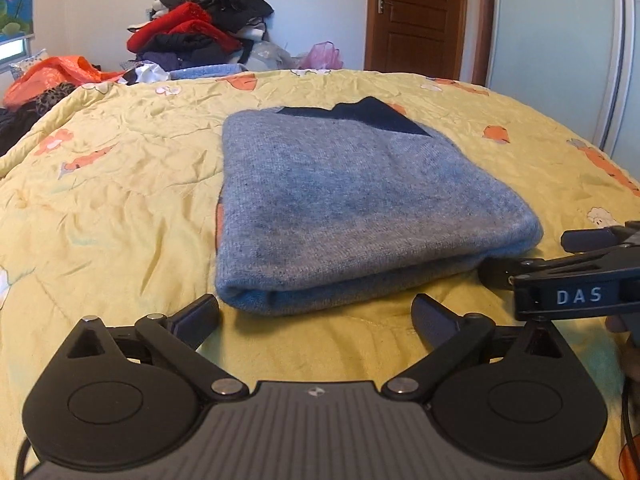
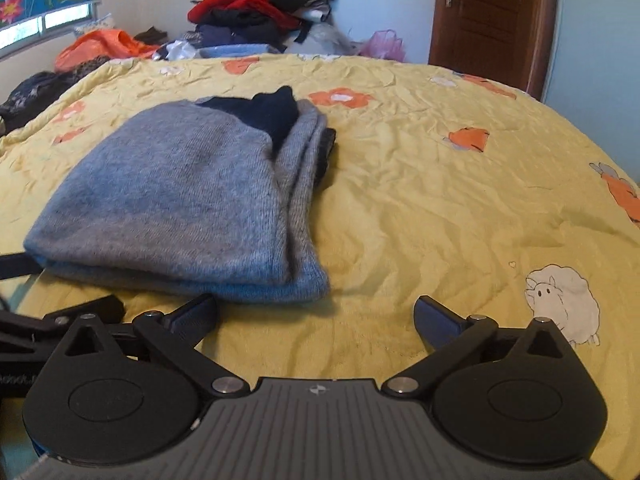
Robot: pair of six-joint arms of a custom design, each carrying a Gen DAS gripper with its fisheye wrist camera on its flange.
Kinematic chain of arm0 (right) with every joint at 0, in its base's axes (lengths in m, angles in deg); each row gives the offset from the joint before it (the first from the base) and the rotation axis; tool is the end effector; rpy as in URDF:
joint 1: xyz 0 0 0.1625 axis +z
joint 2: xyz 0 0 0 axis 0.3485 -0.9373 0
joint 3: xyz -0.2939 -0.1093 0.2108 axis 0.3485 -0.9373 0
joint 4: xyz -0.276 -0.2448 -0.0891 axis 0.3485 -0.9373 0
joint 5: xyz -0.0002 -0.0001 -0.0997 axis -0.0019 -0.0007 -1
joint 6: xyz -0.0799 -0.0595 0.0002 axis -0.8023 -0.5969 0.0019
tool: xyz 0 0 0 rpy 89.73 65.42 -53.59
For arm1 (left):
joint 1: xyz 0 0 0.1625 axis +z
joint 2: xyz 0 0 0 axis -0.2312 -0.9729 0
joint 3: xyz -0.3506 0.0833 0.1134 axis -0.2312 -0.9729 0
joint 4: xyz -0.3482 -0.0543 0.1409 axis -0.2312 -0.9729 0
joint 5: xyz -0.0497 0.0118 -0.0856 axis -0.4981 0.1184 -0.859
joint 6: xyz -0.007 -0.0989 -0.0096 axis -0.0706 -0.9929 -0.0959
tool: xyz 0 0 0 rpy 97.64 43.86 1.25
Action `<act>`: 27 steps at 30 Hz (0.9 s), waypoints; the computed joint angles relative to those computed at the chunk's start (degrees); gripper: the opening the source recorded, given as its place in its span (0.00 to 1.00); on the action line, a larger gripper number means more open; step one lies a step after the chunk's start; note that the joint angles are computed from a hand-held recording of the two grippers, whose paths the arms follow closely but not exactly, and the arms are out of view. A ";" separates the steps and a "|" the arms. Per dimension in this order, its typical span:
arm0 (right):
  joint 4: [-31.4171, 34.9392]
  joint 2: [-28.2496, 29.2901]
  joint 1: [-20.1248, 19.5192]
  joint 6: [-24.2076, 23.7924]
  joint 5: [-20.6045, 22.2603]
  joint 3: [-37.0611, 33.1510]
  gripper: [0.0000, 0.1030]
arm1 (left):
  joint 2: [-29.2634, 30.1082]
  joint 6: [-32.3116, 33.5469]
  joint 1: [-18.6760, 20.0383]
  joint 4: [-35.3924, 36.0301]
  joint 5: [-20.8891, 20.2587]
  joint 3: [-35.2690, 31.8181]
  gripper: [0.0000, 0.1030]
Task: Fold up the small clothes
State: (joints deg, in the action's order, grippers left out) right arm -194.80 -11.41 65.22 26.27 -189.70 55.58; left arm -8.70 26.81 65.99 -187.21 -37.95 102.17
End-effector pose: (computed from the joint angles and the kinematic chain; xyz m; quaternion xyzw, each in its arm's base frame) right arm 0.0453 -0.5823 0.1708 0.1426 -0.8363 0.3858 0.3625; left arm -0.1967 -0.5853 -0.0102 0.2860 0.8532 -0.3424 0.2703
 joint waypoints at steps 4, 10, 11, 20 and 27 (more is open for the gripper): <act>-3.36 1.14 -0.40 -0.47 0.93 0.12 1.00 | 0.15 -0.73 -0.12 -0.55 0.91 -0.01 1.00; -3.99 1.50 -0.36 -0.55 1.00 -0.02 1.00 | 0.40 -0.71 -0.39 -0.11 1.78 -0.35 1.00; -4.12 1.50 -0.38 -0.56 1.06 0.07 1.00 | 0.43 -0.77 -0.43 -0.17 1.91 -0.34 1.00; -4.65 1.29 -0.42 -0.63 1.33 0.77 1.00 | 0.54 -0.89 -0.50 -0.38 2.30 -0.34 1.00; -4.66 1.31 -0.42 -0.64 1.33 0.75 1.00 | 0.48 -1.21 -0.45 -0.42 2.25 -0.31 1.00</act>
